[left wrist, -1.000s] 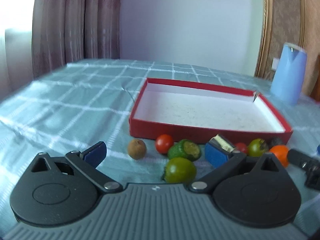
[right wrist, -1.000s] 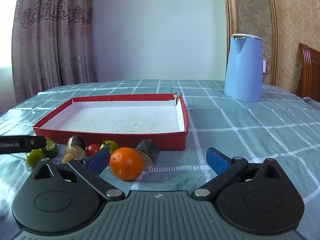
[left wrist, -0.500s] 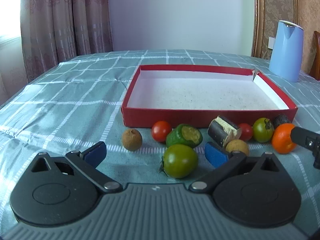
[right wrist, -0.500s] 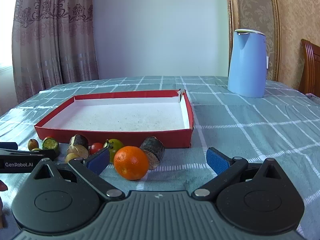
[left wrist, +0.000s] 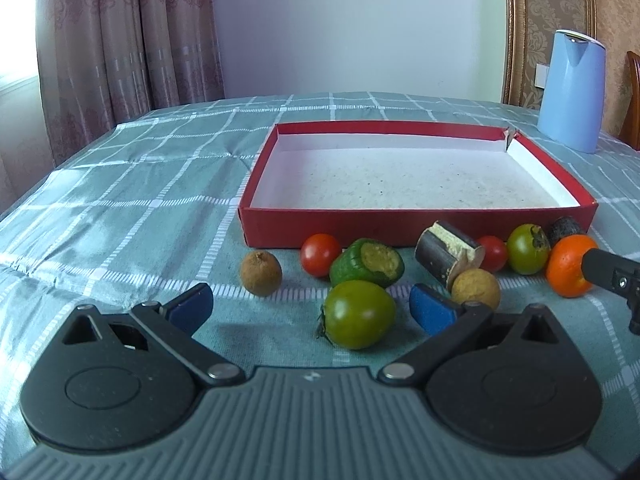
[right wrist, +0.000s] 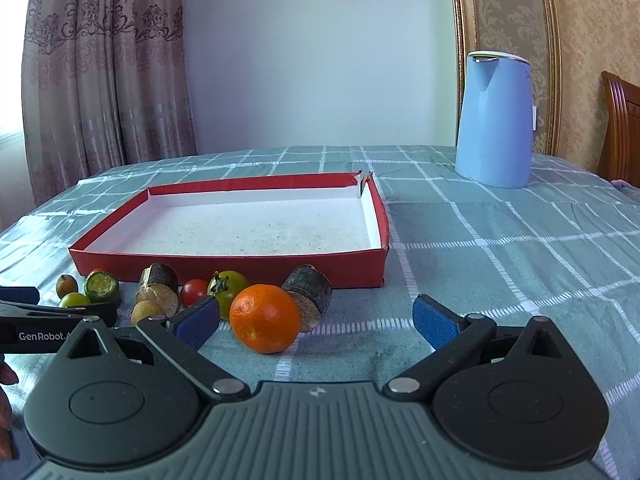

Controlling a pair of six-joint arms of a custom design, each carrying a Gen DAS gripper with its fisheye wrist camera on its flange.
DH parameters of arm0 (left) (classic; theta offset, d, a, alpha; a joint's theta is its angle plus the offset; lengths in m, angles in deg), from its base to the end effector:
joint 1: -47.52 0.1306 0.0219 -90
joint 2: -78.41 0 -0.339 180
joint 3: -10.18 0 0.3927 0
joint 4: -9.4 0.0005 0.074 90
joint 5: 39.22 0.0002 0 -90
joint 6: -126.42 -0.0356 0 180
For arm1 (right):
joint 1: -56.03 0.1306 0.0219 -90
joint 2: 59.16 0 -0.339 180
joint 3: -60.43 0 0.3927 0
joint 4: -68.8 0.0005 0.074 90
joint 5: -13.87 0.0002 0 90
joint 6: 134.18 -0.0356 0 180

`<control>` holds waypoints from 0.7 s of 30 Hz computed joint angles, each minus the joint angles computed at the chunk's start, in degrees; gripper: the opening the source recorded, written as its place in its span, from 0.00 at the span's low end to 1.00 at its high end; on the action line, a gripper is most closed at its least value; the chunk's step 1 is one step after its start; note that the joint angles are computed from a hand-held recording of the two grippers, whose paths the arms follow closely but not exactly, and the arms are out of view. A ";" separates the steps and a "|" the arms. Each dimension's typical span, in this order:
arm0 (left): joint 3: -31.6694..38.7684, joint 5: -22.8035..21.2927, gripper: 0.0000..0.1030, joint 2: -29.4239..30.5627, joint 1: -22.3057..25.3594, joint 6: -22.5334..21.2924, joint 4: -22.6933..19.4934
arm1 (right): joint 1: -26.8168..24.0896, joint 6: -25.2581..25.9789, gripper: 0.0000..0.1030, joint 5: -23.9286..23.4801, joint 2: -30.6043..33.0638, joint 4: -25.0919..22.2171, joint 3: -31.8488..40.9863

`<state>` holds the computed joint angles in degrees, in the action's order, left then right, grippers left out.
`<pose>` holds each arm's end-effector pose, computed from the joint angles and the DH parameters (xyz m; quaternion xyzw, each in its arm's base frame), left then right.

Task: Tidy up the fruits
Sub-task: 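Move both tools toward the fruits in front of the red tray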

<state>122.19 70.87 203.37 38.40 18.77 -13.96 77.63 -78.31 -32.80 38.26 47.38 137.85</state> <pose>0.6746 -0.1212 0.2566 0.2800 0.8365 -0.1221 0.4550 0.4829 0.1644 0.2662 0.2434 0.8255 -0.1188 0.4952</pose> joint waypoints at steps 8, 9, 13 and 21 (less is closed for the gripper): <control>0.75 -0.29 1.00 0.40 -0.07 -0.65 -1.24 | -0.02 -0.32 1.00 0.00 0.15 0.08 -0.09; 0.86 -0.25 1.00 0.45 -0.07 -0.61 -1.44 | -0.07 -0.51 1.00 -0.11 0.07 0.15 -0.20; 1.47 -0.51 1.00 0.74 -0.20 -0.83 -2.15 | -0.03 -0.81 1.00 -0.19 -0.09 0.17 -0.41; 1.49 -0.64 1.00 0.84 -0.25 -1.06 -2.42 | 0.26 -0.01 1.00 0.36 -0.01 0.55 -0.52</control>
<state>123.67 70.23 204.21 38.15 17.71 -16.38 77.89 -78.32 -32.44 38.25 47.93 137.33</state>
